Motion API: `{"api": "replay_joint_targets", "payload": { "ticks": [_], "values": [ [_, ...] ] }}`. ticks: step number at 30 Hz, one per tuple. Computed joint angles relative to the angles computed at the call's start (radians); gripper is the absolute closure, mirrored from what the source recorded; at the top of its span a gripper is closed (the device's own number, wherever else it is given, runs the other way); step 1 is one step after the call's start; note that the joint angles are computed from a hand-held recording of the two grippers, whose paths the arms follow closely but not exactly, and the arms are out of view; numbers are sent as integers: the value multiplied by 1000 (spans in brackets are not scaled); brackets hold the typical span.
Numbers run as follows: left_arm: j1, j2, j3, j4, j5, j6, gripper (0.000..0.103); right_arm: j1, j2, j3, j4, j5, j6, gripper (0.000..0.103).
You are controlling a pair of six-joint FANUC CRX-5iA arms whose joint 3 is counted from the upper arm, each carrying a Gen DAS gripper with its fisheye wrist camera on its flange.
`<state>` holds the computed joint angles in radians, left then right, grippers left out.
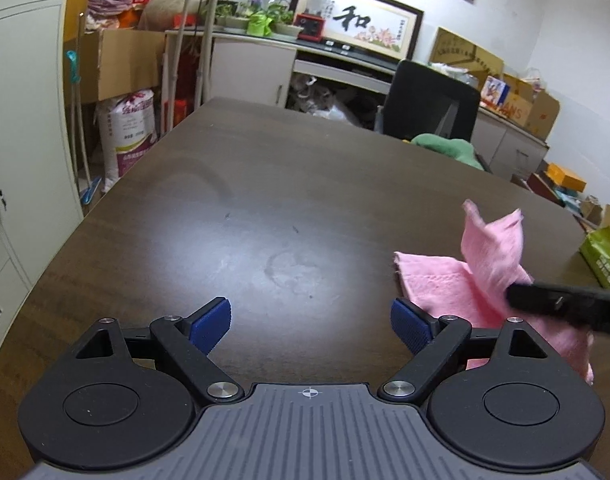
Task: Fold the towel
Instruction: 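Open the right gripper to release the folded edge onto the towel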
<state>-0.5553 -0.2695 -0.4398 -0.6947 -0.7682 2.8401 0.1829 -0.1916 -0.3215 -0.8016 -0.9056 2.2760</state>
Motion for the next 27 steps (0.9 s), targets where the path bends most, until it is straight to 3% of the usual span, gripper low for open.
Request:
{"api": "replay_joint_targets", "payload": {
  "ticks": [4,8,10,12,17,21,25,27],
  "values": [
    [8,-7,-6,5,-8,8,15,65,41,-11,47,34,-41,93],
    [10,-14,-9,9,-11,9,14,18,41,10,-16,-24,22,86],
    [5,-16,-9,3,-12,11,13,-34,38,27,-77,-83,82,75],
    [-1,-15,-7,-6,-14,14,13,-94,34,41,-141,-145,144,48],
    [-2,-15,-7,-12,-9,12,13,-197,15,41,-229,-204,225,47],
    [4,-53,-47,-11,94,-7,13,-278,34,52,-223,-250,192,47],
    [21,-93,-111,24,283,-88,13,-453,192,132,-340,-479,159,47],
    [6,-75,-110,20,326,-105,13,-482,280,179,-348,-569,87,47]
  ]
}}
